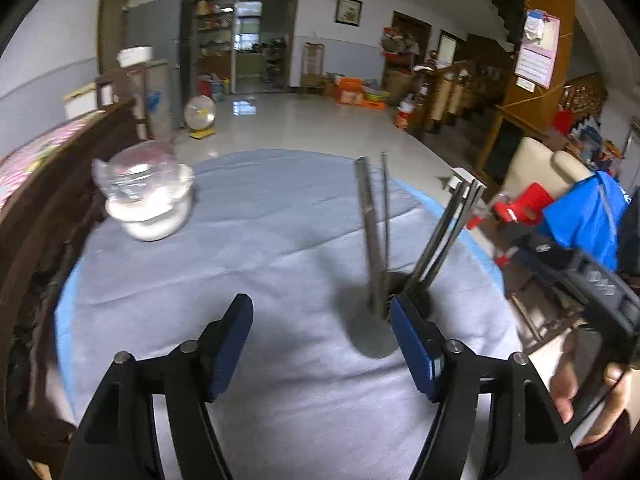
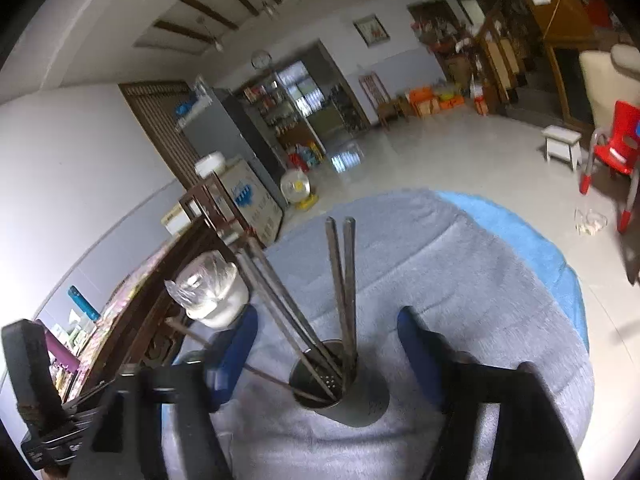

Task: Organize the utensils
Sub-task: 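Withdraw the open right tool from the grey cup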

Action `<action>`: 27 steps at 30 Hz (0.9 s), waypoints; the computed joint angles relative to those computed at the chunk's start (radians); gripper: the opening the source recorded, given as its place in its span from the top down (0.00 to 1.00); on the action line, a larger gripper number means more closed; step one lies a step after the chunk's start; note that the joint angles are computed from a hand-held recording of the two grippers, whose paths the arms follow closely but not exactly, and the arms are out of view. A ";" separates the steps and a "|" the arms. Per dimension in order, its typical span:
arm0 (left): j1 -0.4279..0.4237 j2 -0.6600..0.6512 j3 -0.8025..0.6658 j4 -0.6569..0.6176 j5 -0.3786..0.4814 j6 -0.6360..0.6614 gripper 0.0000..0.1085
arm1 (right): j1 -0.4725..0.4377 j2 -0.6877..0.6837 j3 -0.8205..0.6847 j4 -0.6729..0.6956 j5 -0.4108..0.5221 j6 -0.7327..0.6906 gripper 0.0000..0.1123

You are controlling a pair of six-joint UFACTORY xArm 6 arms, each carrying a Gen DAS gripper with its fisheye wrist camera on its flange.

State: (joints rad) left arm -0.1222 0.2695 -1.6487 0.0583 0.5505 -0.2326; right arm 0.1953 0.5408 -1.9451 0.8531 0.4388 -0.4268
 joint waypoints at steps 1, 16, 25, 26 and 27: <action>0.003 -0.043 0.060 0.073 -0.027 -0.064 0.30 | 0.010 -0.040 0.054 0.018 -0.027 -0.039 0.32; 0.029 -0.354 0.378 0.680 0.082 -0.580 0.19 | 0.129 -0.369 0.484 -0.207 -0.134 0.055 0.32; 0.038 -0.475 0.494 0.714 0.075 -0.640 0.19 | 0.198 -0.492 0.648 -0.407 -0.171 0.178 0.32; 0.038 -0.487 0.505 0.718 0.081 -0.647 0.19 | 0.201 -0.504 0.664 -0.417 -0.172 0.187 0.32; 0.039 -0.491 0.509 0.715 0.083 -0.647 0.18 | 0.205 -0.514 0.679 -0.432 -0.174 0.201 0.32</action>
